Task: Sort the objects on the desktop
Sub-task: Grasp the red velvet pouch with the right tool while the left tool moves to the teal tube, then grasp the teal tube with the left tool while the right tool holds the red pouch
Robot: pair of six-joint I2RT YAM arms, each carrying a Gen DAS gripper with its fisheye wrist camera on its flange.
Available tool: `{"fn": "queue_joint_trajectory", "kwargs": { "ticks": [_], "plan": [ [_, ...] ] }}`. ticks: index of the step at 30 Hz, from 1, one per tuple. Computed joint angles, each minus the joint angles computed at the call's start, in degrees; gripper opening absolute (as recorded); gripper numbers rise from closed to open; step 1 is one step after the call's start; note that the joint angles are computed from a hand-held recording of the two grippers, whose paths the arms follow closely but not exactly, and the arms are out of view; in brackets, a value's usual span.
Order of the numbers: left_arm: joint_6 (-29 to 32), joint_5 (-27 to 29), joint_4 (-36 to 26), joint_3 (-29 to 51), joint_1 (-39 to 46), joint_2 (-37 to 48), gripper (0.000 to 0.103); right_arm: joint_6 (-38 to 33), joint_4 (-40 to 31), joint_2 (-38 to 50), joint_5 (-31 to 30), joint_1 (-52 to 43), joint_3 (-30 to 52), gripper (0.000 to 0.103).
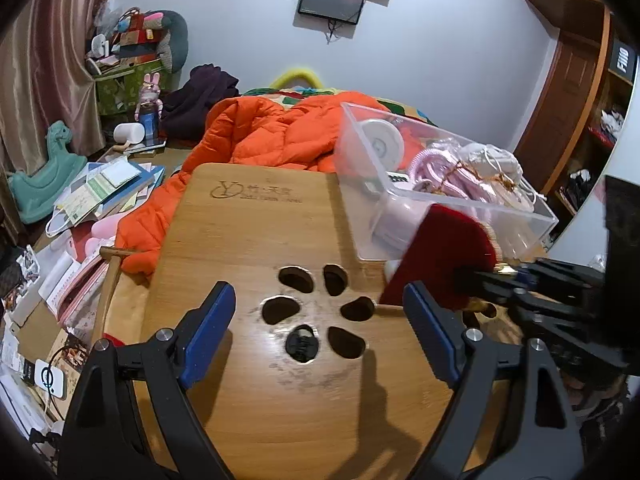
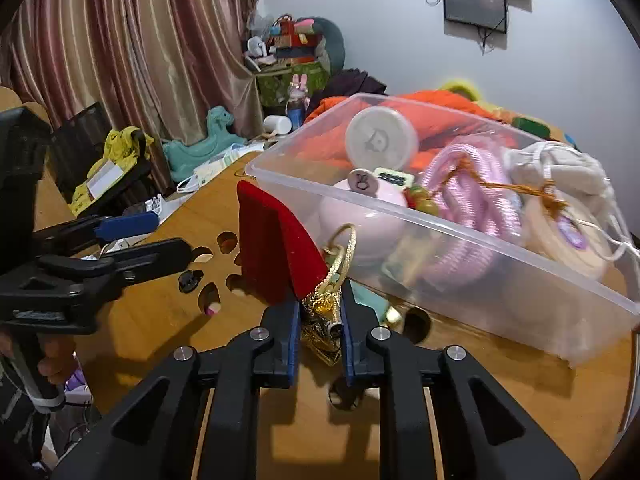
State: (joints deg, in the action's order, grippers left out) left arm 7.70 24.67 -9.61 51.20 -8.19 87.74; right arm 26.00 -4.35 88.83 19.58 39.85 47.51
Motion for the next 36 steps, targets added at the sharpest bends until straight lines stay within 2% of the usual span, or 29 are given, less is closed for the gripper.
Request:
{"fn": "queue_joint_trajectory", "kwargs": {
  "ticks": [5,10,15,24,29,36],
  "plan": [
    [0.0,-2.4,0.1,-0.4,-4.8,-0.2,0.079,3.8,-0.2,-11.9,2.5,1.3,-8.7,0.014],
    [-0.8,-5.6,0.0,0.6,-10.8,1.3,0.075,8.9,-4.7,-26.0,6.2,0.7,-16.6,0.014],
    [-1.7,-10.1,0.1,2.5,-16.1,3.6,0.074,10.8,-7.1,-34.0,6.5,-2.4,-21.2,0.014],
    [-7.2,-16.9,-1.4,7.8,-20.4,9.2,0.074,8.9,-3.5,-37.6,2.0,-6.8,-25.4,0.014],
    [-7.3,-20.6,-0.7,7.8,-22.2,9.8,0.072,7.6,-1.4,-38.4,-0.7,-8.1,-26.5,0.014],
    [-7.0,-20.6,-0.6,7.7,-22.3,9.8,0.072,8.0,0.2,-37.1,-1.5,-8.2,-27.1,0.014]
  ]
}}
